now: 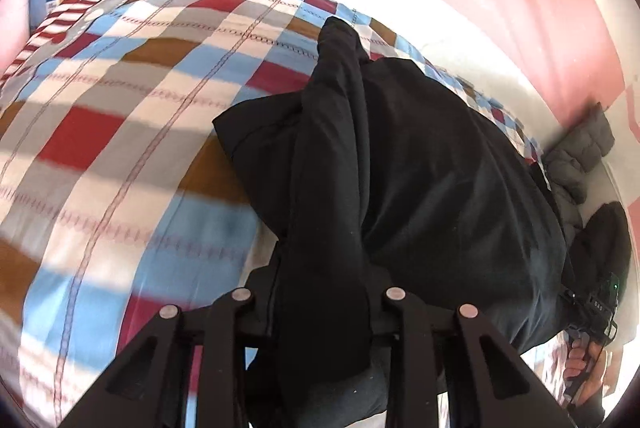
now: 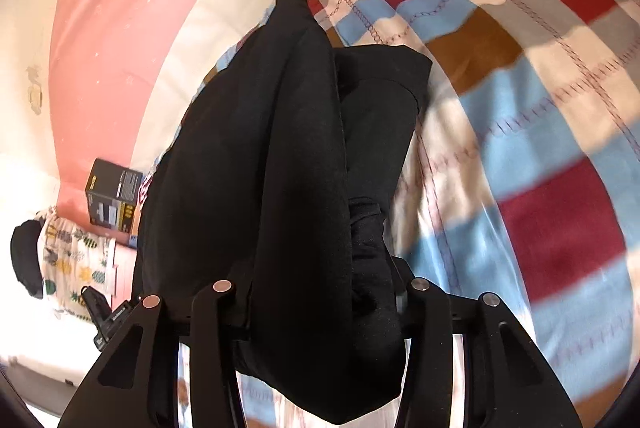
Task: Fold large clothes
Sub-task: 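Lower the hem onto the jacket near the collar and open both tools, then press the folded jacket flat with both tools closed on top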
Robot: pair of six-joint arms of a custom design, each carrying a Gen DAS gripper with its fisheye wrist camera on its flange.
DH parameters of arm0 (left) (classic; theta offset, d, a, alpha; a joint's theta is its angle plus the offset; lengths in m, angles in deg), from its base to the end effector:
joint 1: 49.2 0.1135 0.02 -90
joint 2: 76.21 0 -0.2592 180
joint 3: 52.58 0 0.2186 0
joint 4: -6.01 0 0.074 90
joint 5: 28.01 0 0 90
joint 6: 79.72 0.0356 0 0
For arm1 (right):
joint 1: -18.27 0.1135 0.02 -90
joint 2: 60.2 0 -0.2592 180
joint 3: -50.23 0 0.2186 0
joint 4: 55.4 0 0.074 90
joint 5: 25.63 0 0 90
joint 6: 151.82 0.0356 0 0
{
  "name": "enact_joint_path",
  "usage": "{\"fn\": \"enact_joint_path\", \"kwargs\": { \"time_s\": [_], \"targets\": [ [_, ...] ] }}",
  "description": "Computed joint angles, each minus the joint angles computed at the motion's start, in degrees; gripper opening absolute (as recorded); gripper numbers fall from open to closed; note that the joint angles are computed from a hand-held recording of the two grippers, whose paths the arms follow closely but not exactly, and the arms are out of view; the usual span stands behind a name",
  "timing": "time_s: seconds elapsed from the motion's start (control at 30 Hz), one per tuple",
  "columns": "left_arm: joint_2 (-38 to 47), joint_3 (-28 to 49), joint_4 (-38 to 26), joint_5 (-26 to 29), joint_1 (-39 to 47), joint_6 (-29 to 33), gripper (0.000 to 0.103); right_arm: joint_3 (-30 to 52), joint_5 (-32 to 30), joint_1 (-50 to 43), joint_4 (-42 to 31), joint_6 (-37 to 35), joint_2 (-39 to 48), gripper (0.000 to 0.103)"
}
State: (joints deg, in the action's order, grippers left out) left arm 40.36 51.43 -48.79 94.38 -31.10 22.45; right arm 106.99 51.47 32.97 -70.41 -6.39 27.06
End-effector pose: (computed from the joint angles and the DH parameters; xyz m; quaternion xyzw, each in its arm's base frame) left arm 0.3760 0.1028 0.2017 0.0060 0.9432 -0.2148 0.2534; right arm 0.2612 0.0767 0.1839 0.2802 0.8770 0.3012 0.2482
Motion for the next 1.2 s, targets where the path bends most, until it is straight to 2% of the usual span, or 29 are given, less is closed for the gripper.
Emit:
{"fn": "enact_joint_path", "kwargs": {
  "time_s": [0.13,0.2,0.33,0.43,0.53,0.63,0.7,0.8,0.83,0.93,0.97,1.07,1.1,1.13,1.2],
  "targets": [
    [-9.3,-12.1,-4.0,3.4,7.0,8.0,0.03,-5.4,1.3,3.8,-6.2,2.6,-11.6,0.045],
    [-13.7,-17.1,-7.2,4.5,11.2,13.1,0.03,-8.1,3.6,8.3,-11.0,6.2,-19.0,0.045],
    [-22.4,-25.0,-18.7,5.8,23.3,28.5,0.03,-10.6,10.8,19.4,-20.8,15.4,-31.4,0.045],
    [-24.8,-27.0,-27.7,4.4,32.9,41.3,0.03,-11.0,21.4,36.0,-30.5,28.7,-40.2,0.046],
    [-24.6,-27.3,-34.8,1.9,42.2,52.5,0.03,-9.3,31.5,51.9,-38.1,41.9,-42.6,0.046],
    [-24.3,-28.3,-37.3,-0.5,48.5,60.5,0.031,-7.4,40.0,67.5,-44.4,55.7,-40.9,0.047],
    [-23.2,-29.0,-37.1,-1.9,51.0,62.8,0.033,-7.5,41.8,72.7,-44.9,61.7,-38.5,0.052],
    [-24.8,-29.7,-35.7,-3.4,50.0,60.4,0.039,-7.6,40.7,73.7,-46.4,65.9,-36.9,0.068],
    [-25.2,-29.1,-36.2,-3.9,49.5,59.4,0.04,-6.8,41.5,75.7,-48.6,68.3,-36.5,0.07],
    [-25.7,-25.6,-39.3,-4.2,50.4,60.4,0.041,0.9,44.0,79.4,-60.4,71.6,-33.2,0.07],
    [-25.4,-24.0,-40.7,-3.7,51.7,61.8,0.042,4.4,46.3,82.0,-66.5,74.1,-32.1,0.07],
    [-24.4,-18.5,-45.8,0.0,54.4,64.4,0.045,10.8,49.9,87.3,-78.7,81.5,-29.7,0.072],
    [-24.8,-17.3,-46.9,1.2,54.3,64.2,0.045,12.9,50.3,86.5,-81.6,81.1,-28.6,0.072],
    [-26.1,-16.8,-48.1,2.5,53.2,63.8,0.045,14.5,50.7,84.1,-82.2,77.8,-27.6,0.072],
    [-29.8,-18.3,-49.6,5.0,49.7,64.5,0.045,15.7,51.9,79.3,-78.1,68.3,-26.2,0.072]
  ]
}}
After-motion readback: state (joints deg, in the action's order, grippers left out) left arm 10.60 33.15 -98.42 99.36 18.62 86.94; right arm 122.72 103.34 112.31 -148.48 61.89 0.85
